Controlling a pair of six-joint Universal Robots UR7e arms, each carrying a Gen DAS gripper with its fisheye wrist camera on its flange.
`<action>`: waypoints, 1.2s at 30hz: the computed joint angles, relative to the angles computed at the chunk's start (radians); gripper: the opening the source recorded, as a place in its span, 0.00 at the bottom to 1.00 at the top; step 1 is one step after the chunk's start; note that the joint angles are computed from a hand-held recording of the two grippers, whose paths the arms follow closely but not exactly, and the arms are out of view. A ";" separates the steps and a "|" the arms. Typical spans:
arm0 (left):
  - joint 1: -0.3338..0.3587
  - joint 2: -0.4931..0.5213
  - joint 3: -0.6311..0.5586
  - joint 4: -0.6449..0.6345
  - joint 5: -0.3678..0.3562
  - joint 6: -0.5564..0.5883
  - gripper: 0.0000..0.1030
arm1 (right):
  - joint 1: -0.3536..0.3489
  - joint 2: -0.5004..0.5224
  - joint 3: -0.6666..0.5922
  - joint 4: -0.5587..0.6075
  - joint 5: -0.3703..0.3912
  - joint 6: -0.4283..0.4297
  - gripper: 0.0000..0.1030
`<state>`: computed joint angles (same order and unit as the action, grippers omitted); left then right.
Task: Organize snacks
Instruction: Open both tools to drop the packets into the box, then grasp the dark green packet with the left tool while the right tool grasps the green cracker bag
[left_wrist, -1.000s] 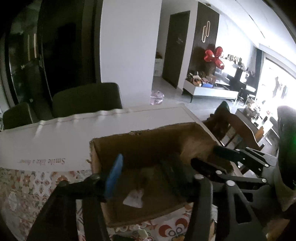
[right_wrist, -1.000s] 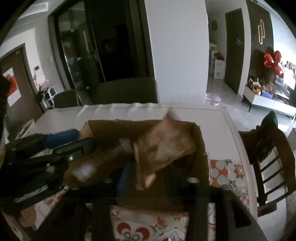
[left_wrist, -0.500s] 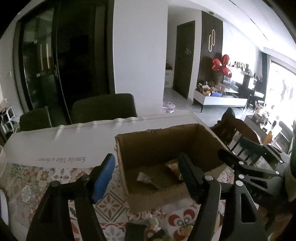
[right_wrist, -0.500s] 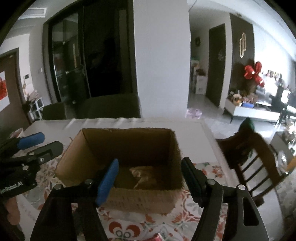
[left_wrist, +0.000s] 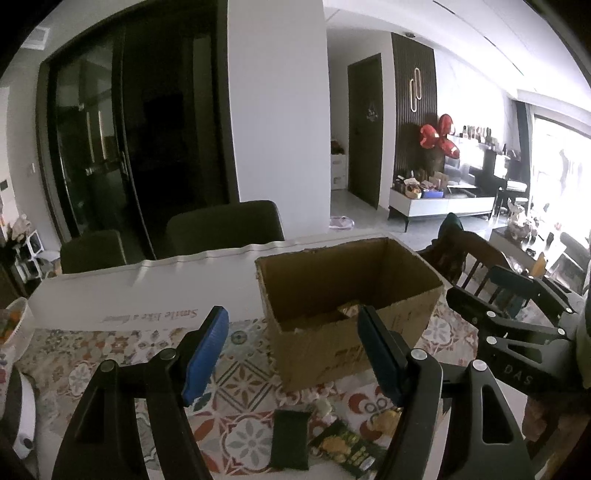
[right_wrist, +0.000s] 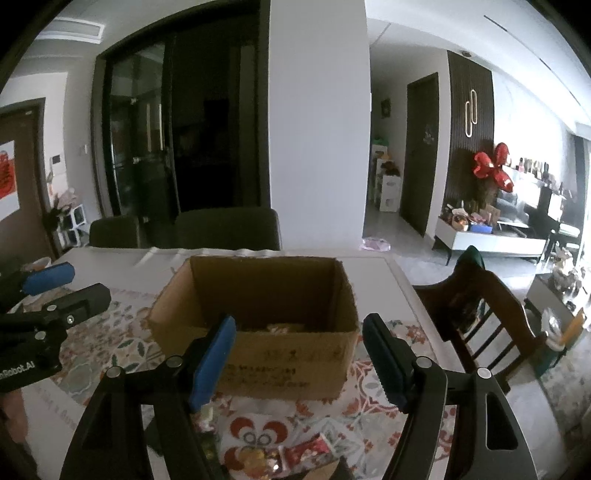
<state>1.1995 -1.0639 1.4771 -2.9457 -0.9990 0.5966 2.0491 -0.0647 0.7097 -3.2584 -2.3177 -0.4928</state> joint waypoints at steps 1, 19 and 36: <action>0.001 -0.011 0.015 -0.007 -0.001 0.008 0.69 | 0.002 -0.004 0.015 -0.007 0.003 0.002 0.70; 0.074 -0.125 0.226 -0.145 -0.059 0.105 0.69 | 0.027 -0.027 0.204 -0.057 0.015 0.006 0.70; 0.174 -0.123 0.310 -0.101 -0.122 0.097 0.68 | 0.012 -0.015 0.296 0.028 0.051 0.002 0.70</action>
<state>1.3740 -1.1874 1.7874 -3.0465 -1.1209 0.6941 2.0609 -0.0801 1.0058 -3.2302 -2.2664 -0.4905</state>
